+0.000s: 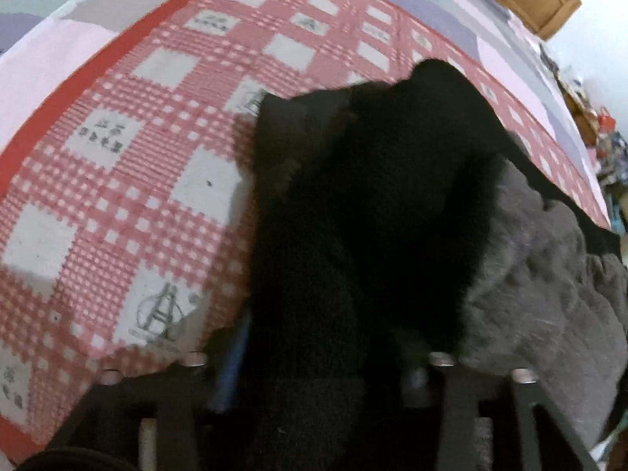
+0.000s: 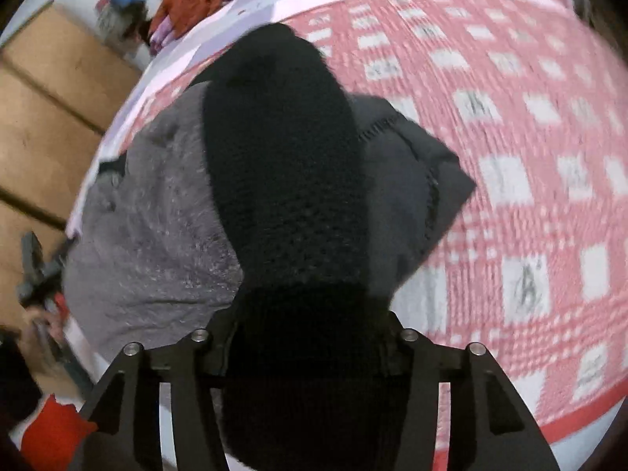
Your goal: Fold large clothes
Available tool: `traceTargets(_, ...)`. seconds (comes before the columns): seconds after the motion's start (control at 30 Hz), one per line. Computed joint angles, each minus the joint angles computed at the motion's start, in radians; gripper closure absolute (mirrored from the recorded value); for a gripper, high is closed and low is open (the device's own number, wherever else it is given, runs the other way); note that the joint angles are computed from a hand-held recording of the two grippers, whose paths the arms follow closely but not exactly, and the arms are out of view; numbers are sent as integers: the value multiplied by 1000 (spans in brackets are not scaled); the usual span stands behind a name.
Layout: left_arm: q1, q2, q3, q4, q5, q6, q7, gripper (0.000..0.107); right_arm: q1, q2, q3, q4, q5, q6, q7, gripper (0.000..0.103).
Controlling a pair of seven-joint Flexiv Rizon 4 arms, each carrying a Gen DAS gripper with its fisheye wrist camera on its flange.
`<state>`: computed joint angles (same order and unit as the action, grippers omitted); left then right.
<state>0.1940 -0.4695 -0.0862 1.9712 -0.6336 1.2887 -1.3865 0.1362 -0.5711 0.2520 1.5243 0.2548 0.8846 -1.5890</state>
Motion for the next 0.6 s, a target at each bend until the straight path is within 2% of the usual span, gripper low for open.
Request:
traceTargets(0.03, 3, 2, 4, 8, 17, 6, -5, 27, 9, 5, -8, 5, -14, -1, 9, 48)
traceTargets(0.13, 81, 61, -85, 75, -137, 22, 137, 27, 11, 17, -16, 2, -14, -32, 52, 42)
traceTargets(0.2, 76, 72, -66, 68, -140, -3, 200, 27, 26, 29, -32, 16, -45, -28, 67, 40)
traceTargets(0.33, 69, 9, -34, -57, -107, -208, 279, 24, 49, 32, -49, 35, -93, -8, 99, 35)
traceTargets(0.43, 50, -76, 9, -162, -63, -314, 206, 4, 60, 33, -57, 49, -118, 8, 137, 32)
traceTargets(0.47, 75, -98, -17, -174, -114, -346, 212, 4, 62, 31, -59, 51, -126, 14, 146, 32)
traceTargets(0.53, 80, -113, -27, -184, -148, -355, 219, 5, 62, 25, -58, 50, -134, 13, 161, 29)
traceTargets(0.57, 84, -111, -37, -185, -162, -366, 244, 11, 60, 25, -55, 50, -136, 13, 162, 29)
traceTargets(0.6, 103, -100, -73, -170, -227, -388, 318, 25, 60, 17, -54, 38, -137, -1, 172, 28)
